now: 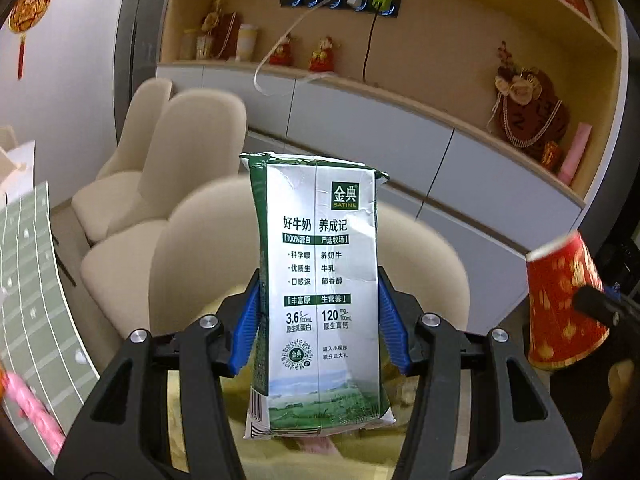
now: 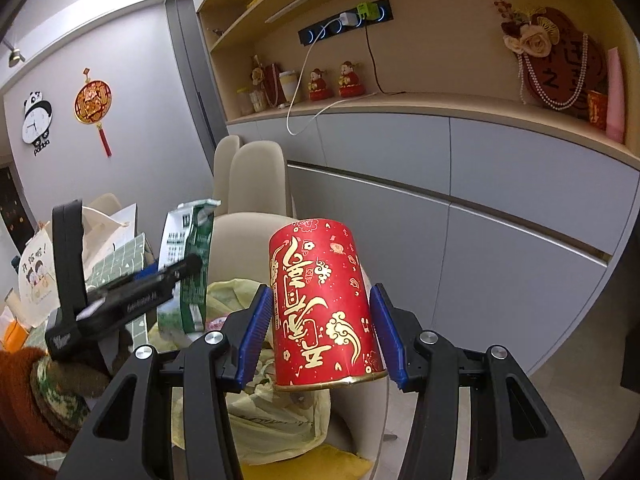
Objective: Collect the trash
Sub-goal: 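Drop the milk carton from the left tool while the right tool drops the red cup into the bin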
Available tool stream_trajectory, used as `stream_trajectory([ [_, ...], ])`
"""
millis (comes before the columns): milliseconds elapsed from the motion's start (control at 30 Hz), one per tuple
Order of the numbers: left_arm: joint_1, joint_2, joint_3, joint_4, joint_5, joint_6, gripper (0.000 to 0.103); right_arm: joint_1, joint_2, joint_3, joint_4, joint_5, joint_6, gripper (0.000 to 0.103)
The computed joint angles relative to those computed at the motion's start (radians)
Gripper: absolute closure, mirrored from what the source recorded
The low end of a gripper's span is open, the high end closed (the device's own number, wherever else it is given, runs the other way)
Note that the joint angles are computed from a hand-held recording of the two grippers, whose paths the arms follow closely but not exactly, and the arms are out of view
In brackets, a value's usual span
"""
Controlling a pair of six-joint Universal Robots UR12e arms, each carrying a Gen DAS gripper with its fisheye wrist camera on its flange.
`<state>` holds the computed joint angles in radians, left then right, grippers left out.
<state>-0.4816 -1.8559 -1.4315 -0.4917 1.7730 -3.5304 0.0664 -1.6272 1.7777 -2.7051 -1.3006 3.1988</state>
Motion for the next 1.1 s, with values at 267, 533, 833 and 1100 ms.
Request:
stream_trajectory([
  [267,0.026,0.014,-0.001,-0.215,-0.148,-0.084,0.052,0.007,0.032,-0.02,0.036,0.015,-0.014,0.055],
  [533,0.06,0.037,-0.016,-0.24,-0.284,-0.075,0.042,0.031,0.067,-0.052,0.031,0.033,-0.008,0.055],
  [833,0.106,0.148,-0.083,-0.203,-0.223,-0.149,0.035,0.072,0.105,-0.103,0.126,0.1,-0.052,0.055],
  [1100,0.135,0.272,-0.184,-0.265,-0.19,-0.141,0.035,0.141,0.206,-0.213,0.364,0.127,-0.161,0.055],
])
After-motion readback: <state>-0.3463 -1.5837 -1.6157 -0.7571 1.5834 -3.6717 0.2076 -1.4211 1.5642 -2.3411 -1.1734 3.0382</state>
